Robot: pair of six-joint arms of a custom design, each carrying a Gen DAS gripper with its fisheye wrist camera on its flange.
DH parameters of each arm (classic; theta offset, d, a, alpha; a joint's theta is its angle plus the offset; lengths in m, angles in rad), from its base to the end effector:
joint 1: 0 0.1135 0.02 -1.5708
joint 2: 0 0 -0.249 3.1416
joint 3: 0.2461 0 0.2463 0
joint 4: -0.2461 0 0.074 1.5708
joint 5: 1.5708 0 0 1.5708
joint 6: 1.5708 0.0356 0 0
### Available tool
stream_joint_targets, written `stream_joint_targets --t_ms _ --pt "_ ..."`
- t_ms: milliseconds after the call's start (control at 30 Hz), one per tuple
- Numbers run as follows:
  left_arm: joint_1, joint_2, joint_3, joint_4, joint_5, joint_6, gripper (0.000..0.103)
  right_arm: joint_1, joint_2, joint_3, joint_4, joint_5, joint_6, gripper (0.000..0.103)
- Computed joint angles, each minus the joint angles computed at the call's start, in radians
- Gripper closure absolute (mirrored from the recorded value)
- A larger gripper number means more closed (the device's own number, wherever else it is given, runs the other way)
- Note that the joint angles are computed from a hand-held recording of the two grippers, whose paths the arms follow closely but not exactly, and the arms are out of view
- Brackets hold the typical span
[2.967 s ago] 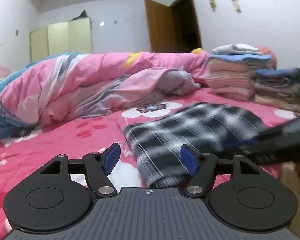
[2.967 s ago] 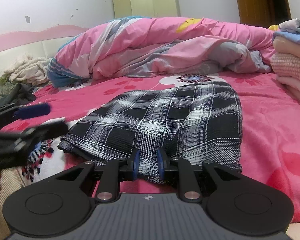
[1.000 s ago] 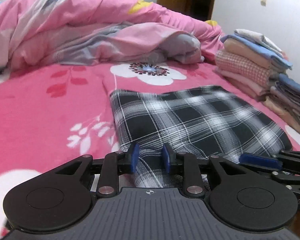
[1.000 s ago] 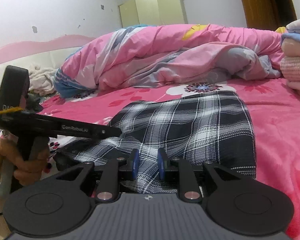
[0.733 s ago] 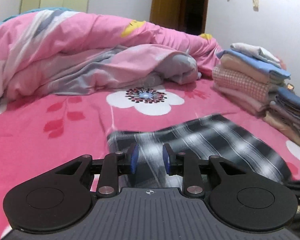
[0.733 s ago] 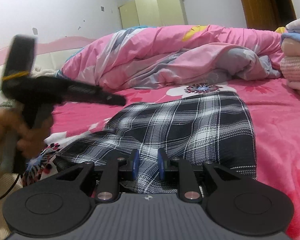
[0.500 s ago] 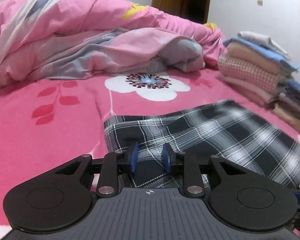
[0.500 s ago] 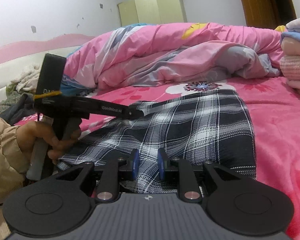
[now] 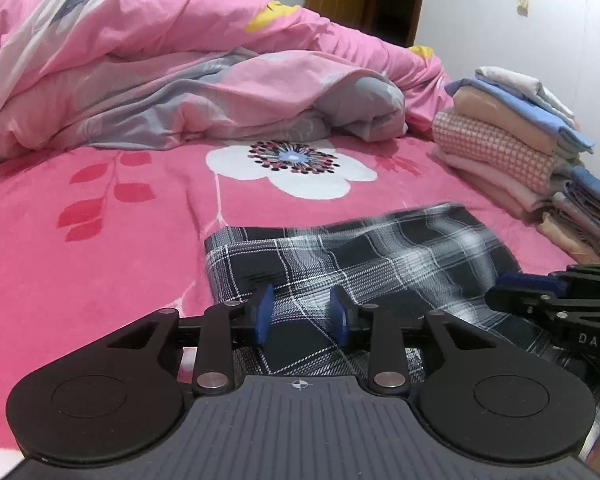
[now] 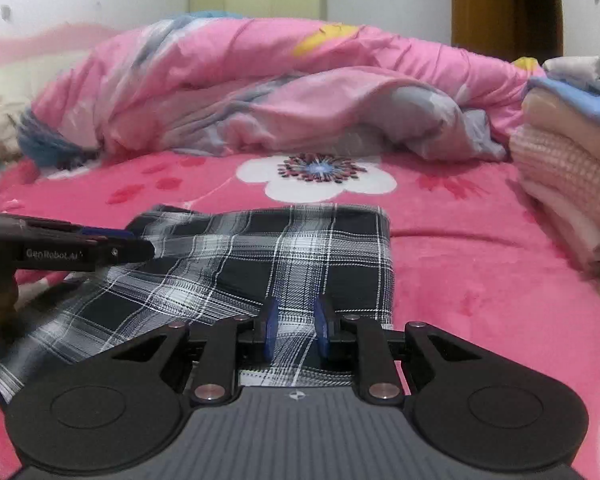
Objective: Fold clothes
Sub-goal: 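Smooth the folded plaid pants with both open grippers, then close the right gripper on the edge of the plaid pants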
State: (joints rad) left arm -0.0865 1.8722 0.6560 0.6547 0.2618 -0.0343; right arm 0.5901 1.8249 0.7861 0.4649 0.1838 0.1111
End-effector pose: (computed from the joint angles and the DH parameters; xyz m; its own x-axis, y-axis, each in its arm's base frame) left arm 0.3229 -0.0372 0.0904 -0.5405 0.0136 -0.8412 0.2834 0.9444 -0.1668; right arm 0.2920 0.1877 0.1199 -0.4948 -0.2002 -0.8456 -0.3669 0.9302 -0.0055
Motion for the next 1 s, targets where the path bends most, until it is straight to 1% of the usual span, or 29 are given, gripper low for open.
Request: stream_joint_targets --t_ms 67,200,300,333,400,500,600,700,767,833,900,933,967,1000 --pt "-0.002 -0.008 0.005 -0.02 -0.005 -0.003 0.071 0.003 -0.025 0.072 -0.141 0.002 0.021 0.081" --pt "0.0 -0.023 0.02 -0.071 -0.004 -0.017 0.07 -0.015 -0.046 0.177 -0.234 -0.03 0.028 0.081" --pt "0.001 -0.032 0.023 -0.091 -0.001 -0.022 0.069 -0.041 0.017 0.264 -0.255 -0.046 0.028 0.081" --pt "0.001 -0.033 0.023 -0.094 -0.003 -0.021 0.069 -0.049 0.067 0.303 -0.277 -0.027 0.028 0.081" --pt "-0.002 -0.034 0.022 -0.094 -0.007 -0.016 0.068 -0.082 0.17 0.354 -0.303 -0.036 0.06 0.081" --pt "-0.003 -0.033 0.017 -0.086 -0.007 -0.012 0.068 -0.131 0.177 0.312 -0.231 -0.117 0.155 0.081" --pt "-0.007 -0.036 0.02 -0.094 -0.018 -0.009 0.067 -0.132 0.151 0.362 -0.332 -0.12 0.175 0.081" --pt "-0.011 -0.037 0.022 -0.101 -0.024 -0.008 0.067 -0.12 0.118 0.404 -0.386 -0.11 0.163 0.081" --pt "-0.013 -0.038 0.023 -0.104 -0.027 -0.006 0.067 -0.115 0.128 0.446 -0.404 -0.115 0.143 0.081" --pt "-0.014 -0.038 0.023 -0.106 -0.03 -0.002 0.067 -0.118 0.177 0.519 -0.447 -0.125 0.132 0.081" --pt "-0.015 -0.04 0.022 -0.106 -0.033 0.002 0.067 -0.129 0.266 0.633 -0.543 -0.141 0.123 0.081" --pt "-0.015 -0.04 0.022 -0.106 -0.033 0.004 0.067 -0.141 0.325 0.709 -0.62 -0.164 0.122 0.081" --pt "-0.015 -0.04 0.022 -0.107 -0.034 0.004 0.067 -0.154 0.353 0.735 -0.637 -0.191 0.13 0.082" --pt "-0.015 -0.041 0.022 -0.109 -0.035 0.004 0.066 -0.166 0.369 0.74 -0.628 -0.218 0.139 0.082"
